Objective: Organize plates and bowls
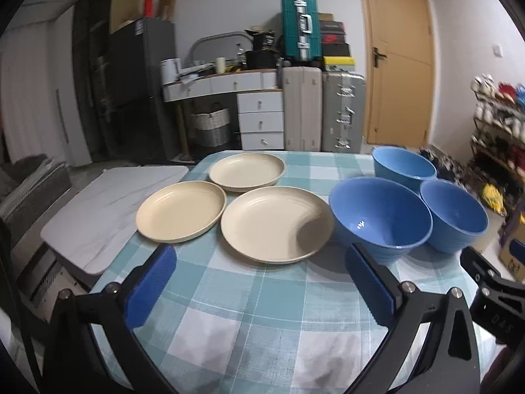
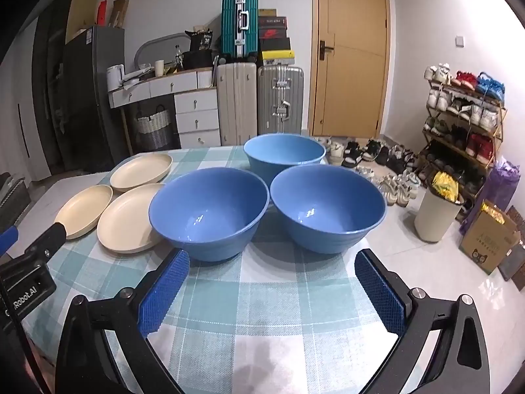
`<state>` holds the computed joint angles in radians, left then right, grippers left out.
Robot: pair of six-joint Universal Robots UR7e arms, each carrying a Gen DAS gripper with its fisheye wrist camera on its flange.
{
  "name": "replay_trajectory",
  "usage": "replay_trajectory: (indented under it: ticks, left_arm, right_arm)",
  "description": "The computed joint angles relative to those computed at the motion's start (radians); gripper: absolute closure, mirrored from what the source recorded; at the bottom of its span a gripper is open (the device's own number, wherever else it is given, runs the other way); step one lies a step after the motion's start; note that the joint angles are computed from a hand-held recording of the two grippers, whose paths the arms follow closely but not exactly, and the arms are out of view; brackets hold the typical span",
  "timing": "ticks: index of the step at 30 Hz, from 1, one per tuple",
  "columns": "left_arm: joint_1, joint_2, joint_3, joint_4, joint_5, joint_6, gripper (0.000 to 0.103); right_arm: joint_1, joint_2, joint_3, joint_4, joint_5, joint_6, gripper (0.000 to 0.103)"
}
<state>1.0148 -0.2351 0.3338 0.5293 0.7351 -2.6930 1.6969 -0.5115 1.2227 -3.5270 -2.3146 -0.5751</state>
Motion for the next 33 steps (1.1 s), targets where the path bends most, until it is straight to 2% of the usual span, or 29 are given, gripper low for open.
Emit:
replay_trajectory:
  ticks: [2, 5, 8, 15, 22, 25, 32, 33]
  left_arm:
    - [-0.003, 0.030, -0.051, 0.019, -0.020, 0.051, 0.000]
    - [-0.003, 0.019, -0.023, -0.010, -0.019, 0.100, 0.000]
    - [0.003, 0.048, -0.102, 0.088, 0.013, 0.041, 0.000]
    - [0.004, 0.042, -0.100, 0.105, 0.014, 0.006, 0.000]
    - [0.009, 0.081, -0.189, 0.179, 0.020, -0.033, 0.000]
    - [0.008, 0.063, -0.149, 0.149, 0.012, -0.025, 0.000]
    - [0.010, 0.093, -0.216, 0.197, 0.018, -0.040, 0.000]
    - [0.010, 0.114, -0.262, 0.226, 0.019, -0.046, 0.000]
  right_arm:
    - [-0.004, -0.006, 0.006, 0.015, 0.011, 0.016, 0.000]
    - [-0.004, -0.004, 0.004, 0.010, 0.008, 0.007, 0.000]
    - [-0.004, -0.001, 0.001, 0.014, 0.009, 0.003, 0.000]
    - [-0.001, 0.009, -0.001, -0.011, 0.013, -0.036, 0.000]
    - [-0.001, 0.005, 0.006, -0.007, 0.016, -0.028, 0.000]
    - [-0.001, 0.005, 0.006, -0.010, 0.015, -0.032, 0.000]
    - [-0.001, 0.003, 0.012, -0.011, 0.027, -0.033, 0.000]
    - [-0.001, 0.004, 0.010, -0.013, 0.026, -0.034, 0.000]
